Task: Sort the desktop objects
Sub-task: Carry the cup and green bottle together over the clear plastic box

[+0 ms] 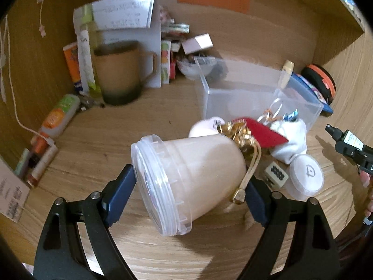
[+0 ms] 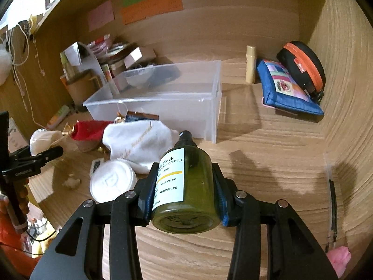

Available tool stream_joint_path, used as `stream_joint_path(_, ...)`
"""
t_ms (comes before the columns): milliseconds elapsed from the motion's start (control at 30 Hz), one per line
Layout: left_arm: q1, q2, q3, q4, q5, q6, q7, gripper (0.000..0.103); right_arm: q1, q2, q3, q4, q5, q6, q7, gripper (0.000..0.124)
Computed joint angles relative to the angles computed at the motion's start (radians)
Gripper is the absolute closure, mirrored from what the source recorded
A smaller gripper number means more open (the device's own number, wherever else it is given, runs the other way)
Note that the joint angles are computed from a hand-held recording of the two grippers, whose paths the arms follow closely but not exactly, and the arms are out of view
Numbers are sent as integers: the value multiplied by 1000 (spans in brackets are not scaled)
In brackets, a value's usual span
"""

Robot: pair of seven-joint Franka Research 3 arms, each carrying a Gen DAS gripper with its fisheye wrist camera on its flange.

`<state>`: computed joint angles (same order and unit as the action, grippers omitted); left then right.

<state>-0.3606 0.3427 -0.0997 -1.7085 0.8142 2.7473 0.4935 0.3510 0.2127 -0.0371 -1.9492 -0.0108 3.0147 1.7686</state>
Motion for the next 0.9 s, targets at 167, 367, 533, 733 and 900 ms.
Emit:
stream_joint_path(167, 2, -9, 8, 14, 25, 21, -6, 16, 0, 0, 7, 16, 19, 21, -9, 86)
stream_joint_path(367, 9, 6, 4, 60, 13, 43, 43, 16, 25, 12, -18, 53, -11, 33, 16, 86)
stream_joint_path(533, 43, 40, -29, 116, -97, 83, 172, 16, 10, 37, 0, 110, 14, 24, -15, 86)
stream_joint_path(733, 43, 95, -30, 220, -190, 81, 313, 16, 10, 77, -1, 187, 34, 6, -51, 86)
stream_joint_path(900, 44, 165, -45, 338, -276, 48, 445, 16, 12, 127, -7, 272, 39, -22, -69, 86)
